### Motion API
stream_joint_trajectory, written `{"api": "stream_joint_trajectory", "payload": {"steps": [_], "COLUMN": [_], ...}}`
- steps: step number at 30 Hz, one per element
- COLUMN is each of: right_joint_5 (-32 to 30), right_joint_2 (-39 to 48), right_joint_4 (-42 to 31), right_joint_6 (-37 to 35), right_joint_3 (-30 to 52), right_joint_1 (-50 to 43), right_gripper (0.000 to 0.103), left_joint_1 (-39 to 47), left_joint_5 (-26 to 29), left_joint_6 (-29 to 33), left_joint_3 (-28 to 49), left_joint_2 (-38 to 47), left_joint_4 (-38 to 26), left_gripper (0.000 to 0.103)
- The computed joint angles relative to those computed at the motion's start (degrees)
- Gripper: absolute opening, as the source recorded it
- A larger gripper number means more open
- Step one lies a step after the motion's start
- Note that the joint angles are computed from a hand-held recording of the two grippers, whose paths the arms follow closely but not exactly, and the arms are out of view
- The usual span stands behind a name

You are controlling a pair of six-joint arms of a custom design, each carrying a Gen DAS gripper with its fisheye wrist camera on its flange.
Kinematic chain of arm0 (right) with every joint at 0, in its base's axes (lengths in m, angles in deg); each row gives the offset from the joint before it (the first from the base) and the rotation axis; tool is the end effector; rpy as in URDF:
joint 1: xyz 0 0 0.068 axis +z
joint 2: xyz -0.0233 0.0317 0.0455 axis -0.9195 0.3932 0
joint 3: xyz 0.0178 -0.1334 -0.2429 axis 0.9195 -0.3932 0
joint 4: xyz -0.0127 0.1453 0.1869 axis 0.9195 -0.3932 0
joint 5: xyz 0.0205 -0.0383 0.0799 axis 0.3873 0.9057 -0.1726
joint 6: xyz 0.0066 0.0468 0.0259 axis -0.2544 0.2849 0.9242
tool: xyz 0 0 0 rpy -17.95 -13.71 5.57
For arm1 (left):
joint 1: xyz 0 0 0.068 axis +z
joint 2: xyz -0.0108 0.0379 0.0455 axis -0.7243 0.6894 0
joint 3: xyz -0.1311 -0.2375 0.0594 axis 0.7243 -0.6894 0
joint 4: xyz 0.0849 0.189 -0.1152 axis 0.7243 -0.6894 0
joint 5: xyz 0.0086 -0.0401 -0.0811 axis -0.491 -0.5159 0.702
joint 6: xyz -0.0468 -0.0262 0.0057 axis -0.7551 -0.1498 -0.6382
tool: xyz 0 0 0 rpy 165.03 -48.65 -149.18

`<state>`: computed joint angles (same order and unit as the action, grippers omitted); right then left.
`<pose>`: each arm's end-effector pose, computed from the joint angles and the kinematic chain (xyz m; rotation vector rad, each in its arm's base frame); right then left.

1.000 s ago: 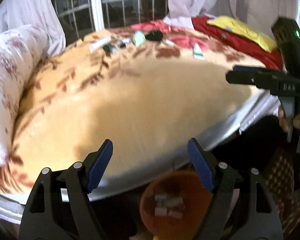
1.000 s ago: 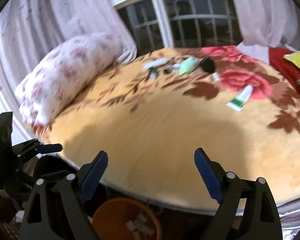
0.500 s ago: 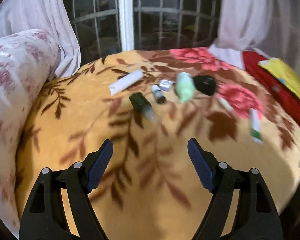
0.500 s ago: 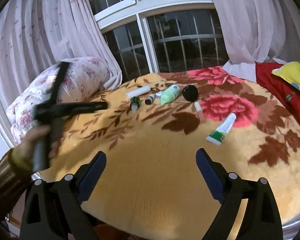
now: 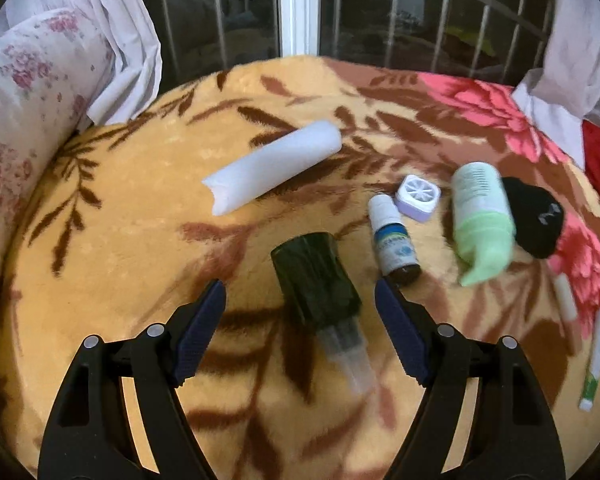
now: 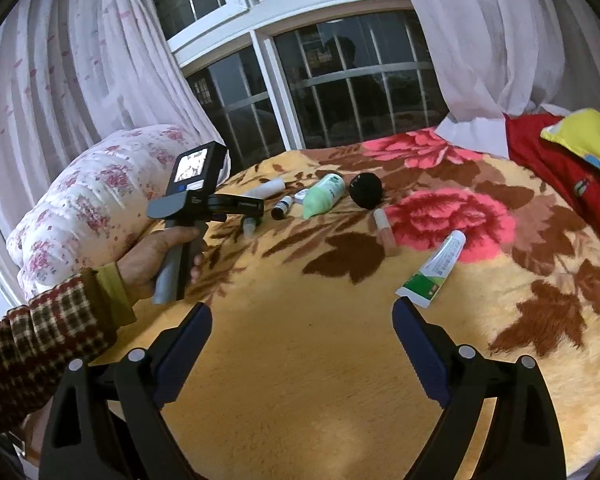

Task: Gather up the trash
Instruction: 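Grasp the dark green spray bottle with the left gripper, then grasp the beige lip tube with the right gripper and lift it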

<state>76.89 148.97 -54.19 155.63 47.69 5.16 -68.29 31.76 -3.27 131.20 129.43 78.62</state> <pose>0.0826 0.1579 0.1280 0.4851 2.0774 0.0938 0.4586 -0.1876 0.0806 0.6912 2.4276 -0.2159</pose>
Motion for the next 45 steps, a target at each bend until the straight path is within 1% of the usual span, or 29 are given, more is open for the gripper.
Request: {"api": "stream_joint_trajectory", "payload": {"steps": [1, 3, 6, 9, 11, 13, 14, 16, 17, 18, 19, 20, 22, 23, 24, 27, 29, 31, 32, 33, 35, 36, 38, 39, 40, 42, 45], "right_joint_5": [-0.22, -0.57, -0.98, -0.99, -1.09, -2.25, -3.05, -5.27, -6.57, -8.1, -9.32, -11.73, -15.64, -18.8, -20.53, -25.9, -28.28, -29.88, -30.87, -32.12, -32.94, -33.46, -34.01, -34.02, -33.79, -34.44, -35.43], "right_joint_2": [0.05, 0.78, 1.56, 1.22, 0.48, -0.71, -1.31, -3.64, -4.74, -5.84, -6.1, -5.38, -1.94, 2.02, 5.23, 16.39, 23.37, 28.06, 30.06, 31.69, 32.25, 32.07, 31.87, 31.84, 31.31, 30.15, 28.4], "right_joint_4": [0.82, 1.46, 0.31, -1.29, -2.34, -2.08, -2.12, -0.03, 1.78, 4.62, 6.97, 10.19, 13.59, 15.87, 17.2, 17.96, 16.61, 14.76, 13.92, 14.05, 14.99, 15.13, 15.11, 15.33, 15.29, 15.96, 17.57], "right_joint_6": [-0.36, -0.82, -1.52, -1.55, -2.71, -6.2, -8.5, -16.64, -21.07, -27.09, -31.51, -37.66, -44.55, -49.16, -51.65, -57.25, -59.37, -60.09, -60.3, -60.44, -60.39, -60.86, -61.65, -62.02, -62.21, -62.16, -61.58], "right_joint_3": [-0.27, -0.16, 0.69, 1.02, 1.22, 1.0, 1.12, 0.81, 0.56, 0.35, 0.31, 0.76, 2.54, 4.59, 6.23, 13.52, 18.98, 22.93, 24.69, 25.81, 25.98, 25.9, 25.74, 25.61, 25.21, 24.24, 22.32], "right_joint_1": [-0.25, -0.64, -0.91, -1.16, -2.11, -4.56, -6.46, -12.51, -15.86, -20.72, -24.3, -29.79, -37.29, -42.46, -45.58, -53.52, -57.31, -59.45, -60.38, -61.2, -61.67, -61.76, -61.79, -61.61, -61.32, -60.86, -59.99], "right_gripper": [0.09, 0.09, 0.09, 0.09, 0.09, 0.09, 0.09, 0.09, 0.09, 0.09, 0.09, 0.09, 0.09, 0.09, 0.089, 0.078, 0.072, 0.053, 0.049, 0.048, 0.048, 0.044, 0.039, 0.035, 0.027, 0.018, 0.018], "left_joint_1": [-0.16, -0.24, 0.02, 0.64, 1.38, 2.39, 2.81, 3.74, 4.47, 4.95, 5.28, 5.88, 6.64, 7.34, 7.77, 9.22, 10.02, 10.56, 10.9, 11.27, 11.95, 12.13, 12.31, 12.47, 12.61, 12.72, 12.7], "left_joint_5": [-0.41, -0.15, 0.49, 1.0, 1.53, 2.86, 3.4, 4.48, 5.48, 6.11, 6.69, 7.82, 9.05, 10.3, 11.04, 13.52, 14.94, 15.84, 16.2, 16.7, 17.77, 17.94, 18.29, 18.65, 19.03, 19.38, 19.41], "left_joint_6": [-0.11, 0.3, 0.99, 1.93, 2.76, 4.31, 4.83, 6.06, 6.79, 7.34, 7.87, 8.7, 9.78, 10.4, 10.82, 12.19, 13.26, 14.13, 14.65, 14.98, 15.52, 15.76, 15.99, 15.94, 15.99, 16.07, 16.81], "left_joint_3": [1.62, 6.48, 3.94, -1.41, -7.47, -14.07, -16.66, -22.13, -25.59, -28.56, -30.52, -33.4, -37.59, -39.87, -41.58, -45.79, -47.26, -48.73, -49.4, -49.6, -50.23, -50.69, -51.33, -51.69, -52.2, -53.19, -55.04], "left_joint_2": [1.07, 4.34, 3.6, 0.55, -2.97, -7.19, -8.81, -12.27, -14.45, -16.22, -17.37, -18.98, -21.13, -22.33, -23.25, -25.51, -26.26, -27.0, -27.36, -27.55, -28.06, -28.3, -28.59, -28.81, -29.07, -29.54, -30.39], "left_joint_4": [-0.97, -4.26, -1.03, 2.31, 6.54, 9.95, 11.48, 14.45, 16.05, 17.54, 18.37, 19.47, 21.67, 22.6, 23.34, 25.01, 24.83, 25.24, 25.43, 25.24, 25.01, 25.2, 25.38, 25.42, 25.48, 25.93, 26.93], "left_gripper": [0.065, 0.039, 0.038, 0.038, 0.038, 0.038, 0.038, 0.038, 0.037, 0.037, 0.038, 0.038, 0.038, 0.038, 0.038, 0.038, 0.038, 0.038, 0.038, 0.038, 0.038, 0.038, 0.038, 0.038, 0.038, 0.038, 0.038]}}
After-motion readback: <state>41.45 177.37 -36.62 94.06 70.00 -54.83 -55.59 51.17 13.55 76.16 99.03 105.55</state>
